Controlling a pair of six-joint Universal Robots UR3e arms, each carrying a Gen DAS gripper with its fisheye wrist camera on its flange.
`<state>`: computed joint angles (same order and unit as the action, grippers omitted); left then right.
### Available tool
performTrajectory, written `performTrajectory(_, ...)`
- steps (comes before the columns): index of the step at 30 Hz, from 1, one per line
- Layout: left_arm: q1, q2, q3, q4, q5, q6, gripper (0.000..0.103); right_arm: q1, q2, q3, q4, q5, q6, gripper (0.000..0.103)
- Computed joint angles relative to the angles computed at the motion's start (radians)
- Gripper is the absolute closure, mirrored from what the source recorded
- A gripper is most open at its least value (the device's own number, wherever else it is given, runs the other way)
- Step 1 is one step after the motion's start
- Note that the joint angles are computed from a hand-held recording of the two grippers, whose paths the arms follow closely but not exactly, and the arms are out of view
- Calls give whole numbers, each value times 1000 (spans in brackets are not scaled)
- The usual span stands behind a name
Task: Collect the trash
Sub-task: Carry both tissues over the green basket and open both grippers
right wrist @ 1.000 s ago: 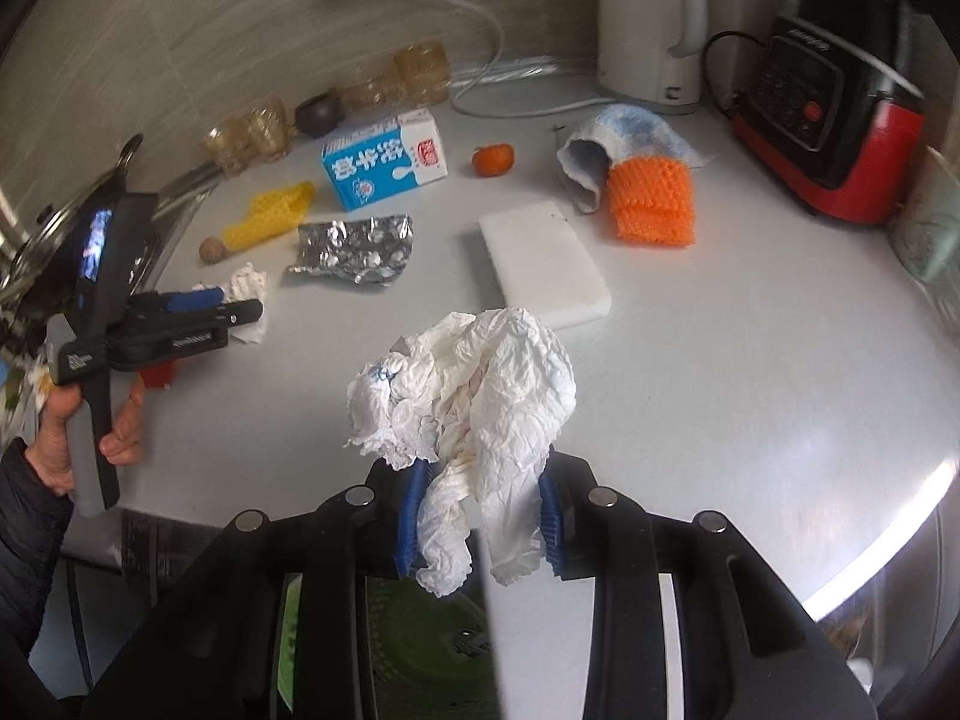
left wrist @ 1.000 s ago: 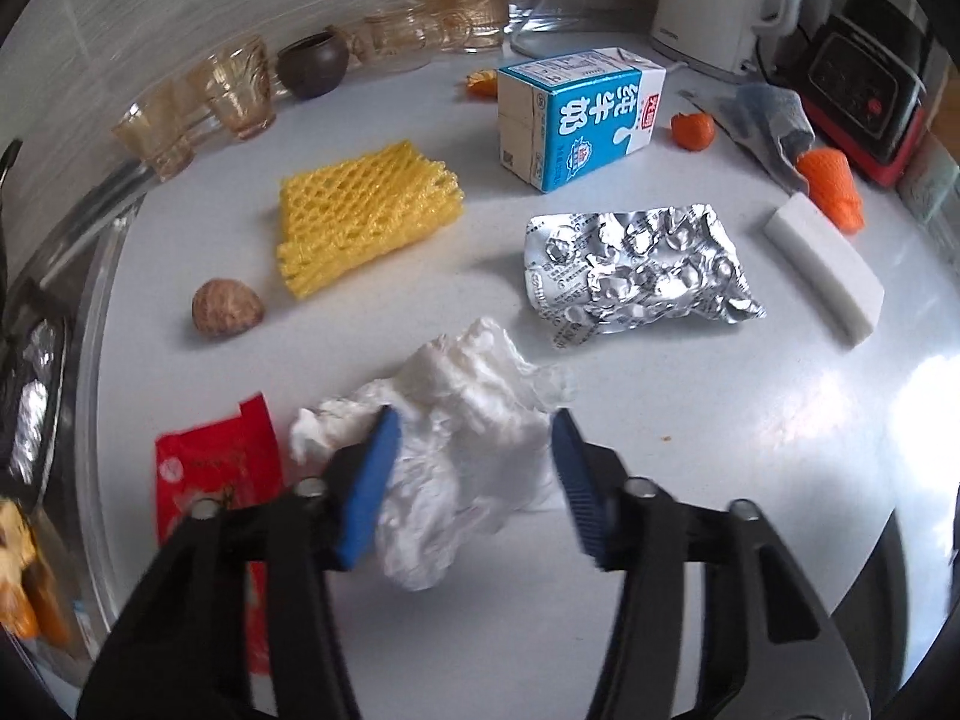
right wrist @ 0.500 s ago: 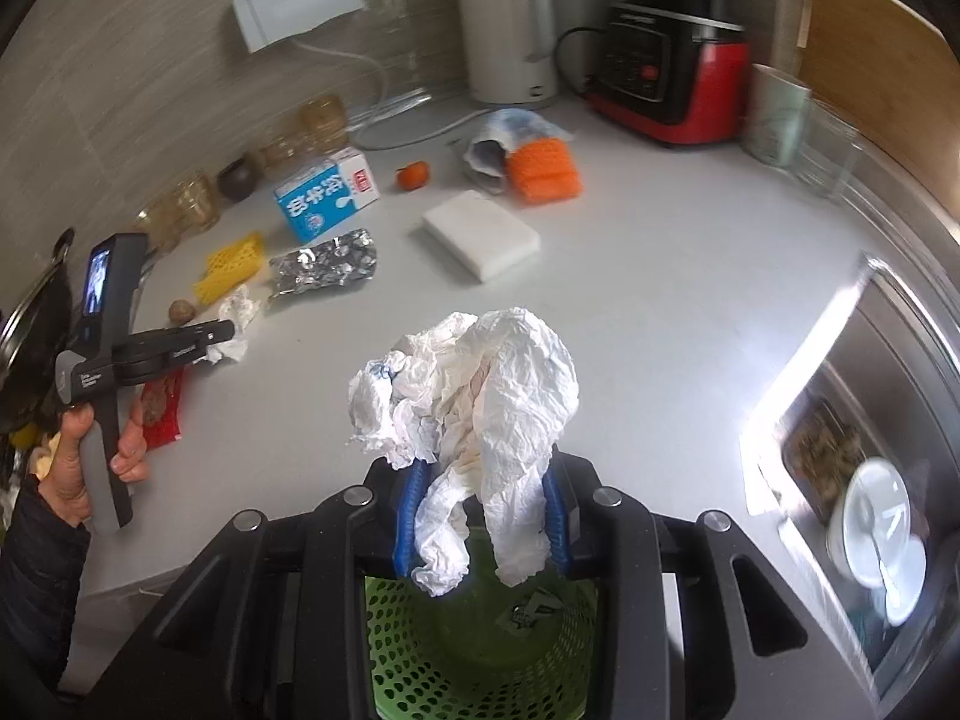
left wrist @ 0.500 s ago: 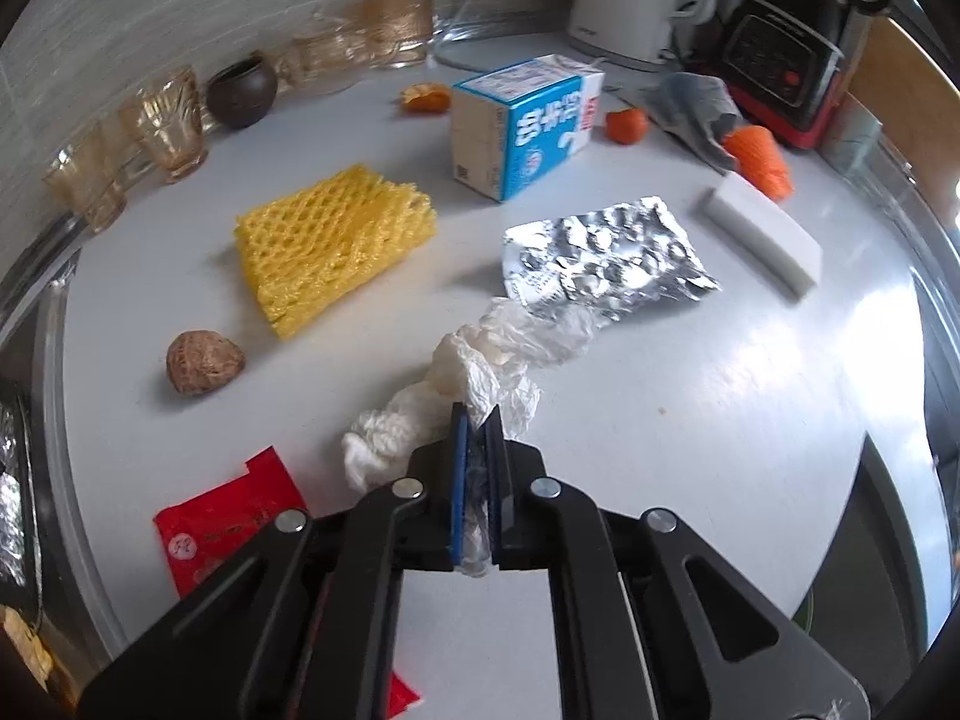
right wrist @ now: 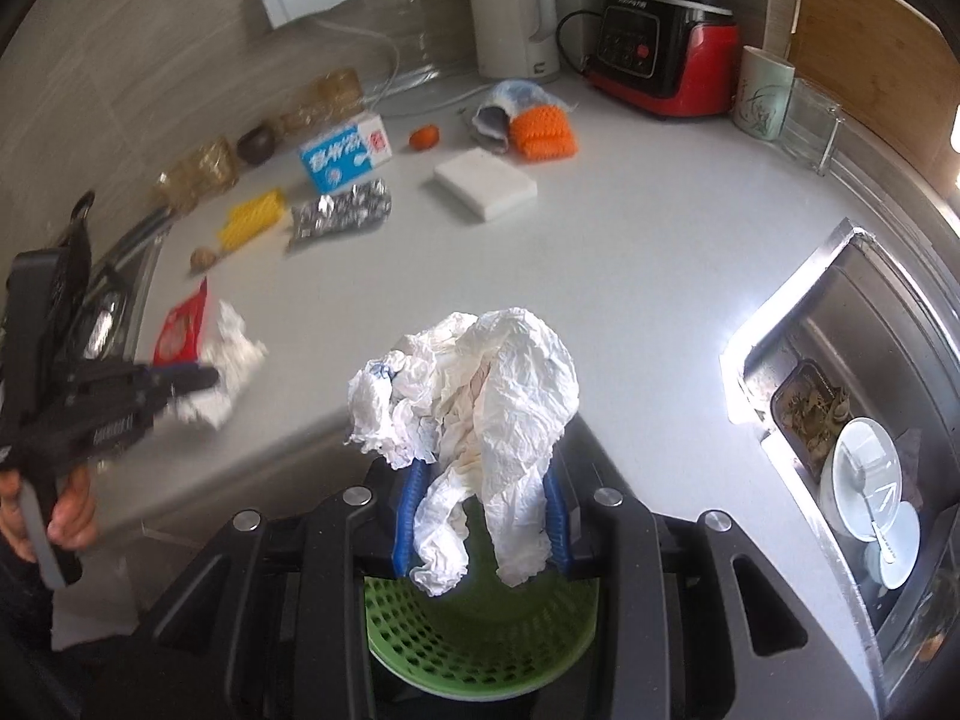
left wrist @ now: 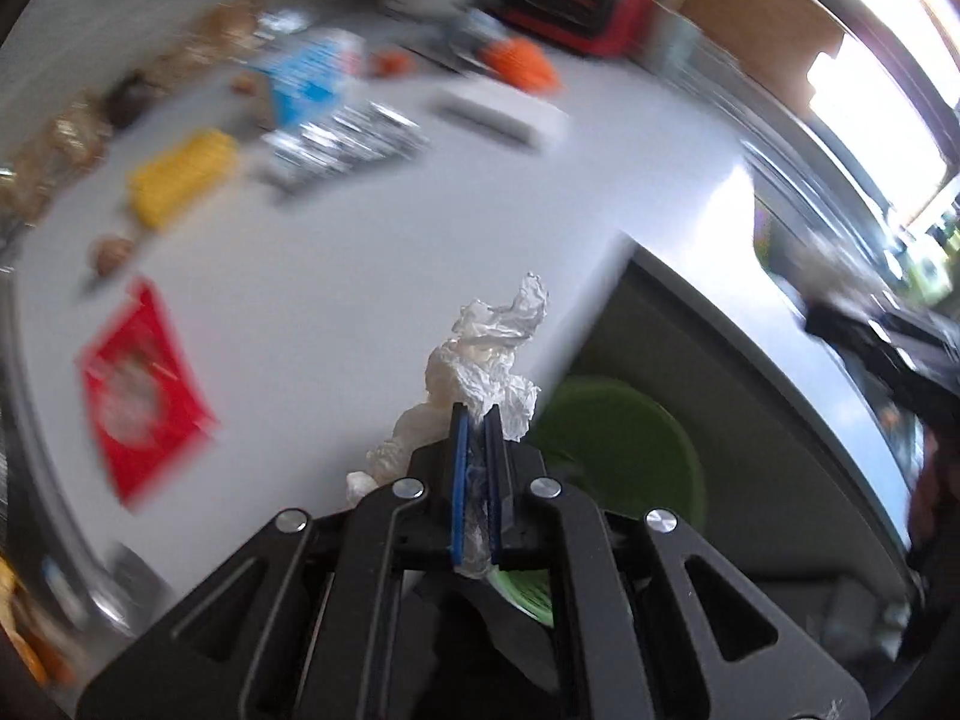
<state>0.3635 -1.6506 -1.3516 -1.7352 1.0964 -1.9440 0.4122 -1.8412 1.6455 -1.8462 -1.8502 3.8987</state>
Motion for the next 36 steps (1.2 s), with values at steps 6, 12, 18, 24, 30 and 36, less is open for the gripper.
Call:
performTrajectory(6, -91, 231, -343, 40, 61, -48, 98, -13, -136, 97, 35, 51, -94, 67)
performTrajectory(12, -199, 311, -575, 194, 111, -227, 94, -82, -285, 209, 57, 153, -222, 66)
performTrajectory(18, -243, 398, -742, 324, 156, -369, 50, -171, -409, 287, 98, 239, -340, 65)
performTrajectory(24, -187, 535, -774, 326, 170, -430, 34, -219, -474, 331, 105, 294, -420, 65)
performTrajectory(30, 94, 713, -665, 140, 101, -322, 15, -163, -434, 391, 22, 312, -432, 65)
performTrajectory(36, 296, 762, -536, 27, 52, -258, 9, -80, -299, 455, -135, 320, -415, 59)
